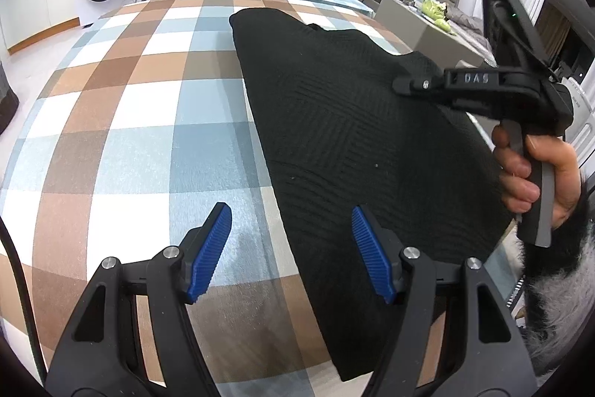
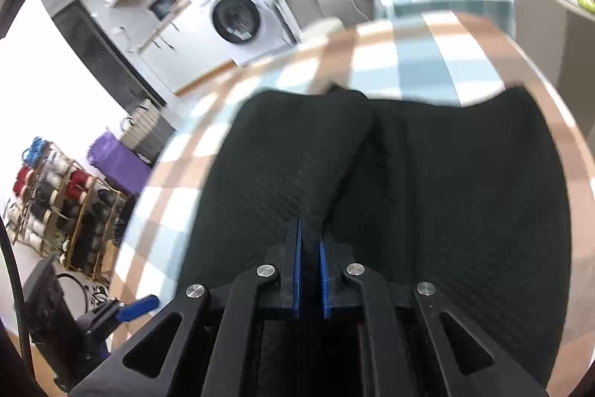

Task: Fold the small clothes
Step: 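Fold the held side over the first fold with the right gripper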

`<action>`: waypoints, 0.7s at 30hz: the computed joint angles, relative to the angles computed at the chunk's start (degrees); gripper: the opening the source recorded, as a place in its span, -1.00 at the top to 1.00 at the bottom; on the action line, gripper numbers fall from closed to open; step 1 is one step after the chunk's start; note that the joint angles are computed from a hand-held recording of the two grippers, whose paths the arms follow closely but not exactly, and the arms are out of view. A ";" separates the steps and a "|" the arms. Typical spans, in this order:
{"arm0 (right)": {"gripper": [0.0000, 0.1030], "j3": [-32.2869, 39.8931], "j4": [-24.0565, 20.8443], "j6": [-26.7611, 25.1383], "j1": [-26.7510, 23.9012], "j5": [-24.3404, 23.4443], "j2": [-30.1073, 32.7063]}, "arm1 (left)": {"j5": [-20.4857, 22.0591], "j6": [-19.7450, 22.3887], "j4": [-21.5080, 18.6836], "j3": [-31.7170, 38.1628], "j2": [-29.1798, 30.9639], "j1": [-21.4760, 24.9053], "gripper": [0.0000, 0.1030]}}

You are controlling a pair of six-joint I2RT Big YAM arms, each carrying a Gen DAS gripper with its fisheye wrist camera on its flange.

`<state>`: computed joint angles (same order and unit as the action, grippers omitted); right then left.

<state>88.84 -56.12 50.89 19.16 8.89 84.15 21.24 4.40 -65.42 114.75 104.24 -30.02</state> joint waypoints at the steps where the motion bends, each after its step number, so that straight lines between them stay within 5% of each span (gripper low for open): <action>1: 0.80 -0.11 -0.47 0.81 -0.18 -1.35 0.22 | -0.11 0.15 -0.05 0.01 0.05 -0.01 -0.26; 9: 0.61 -8.26 3.55 4.42 3.40 -8.92 -7.01 | 0.68 -0.16 -0.27 -0.62 -0.01 0.23 -0.26; 13: 0.61 -11.93 2.89 4.90 7.91 -6.71 -11.47 | 1.15 0.17 -0.42 -0.45 0.21 0.03 -0.26; 17: 0.86 -15.92 6.23 7.63 9.38 -4.55 -14.60 | 1.62 0.00 -0.69 0.48 0.84 -0.22 -0.26; 21: 0.89 -15.91 8.70 5.69 11.02 -1.55 -16.62 | 1.36 0.41 -0.69 0.45 0.58 -0.45 -0.26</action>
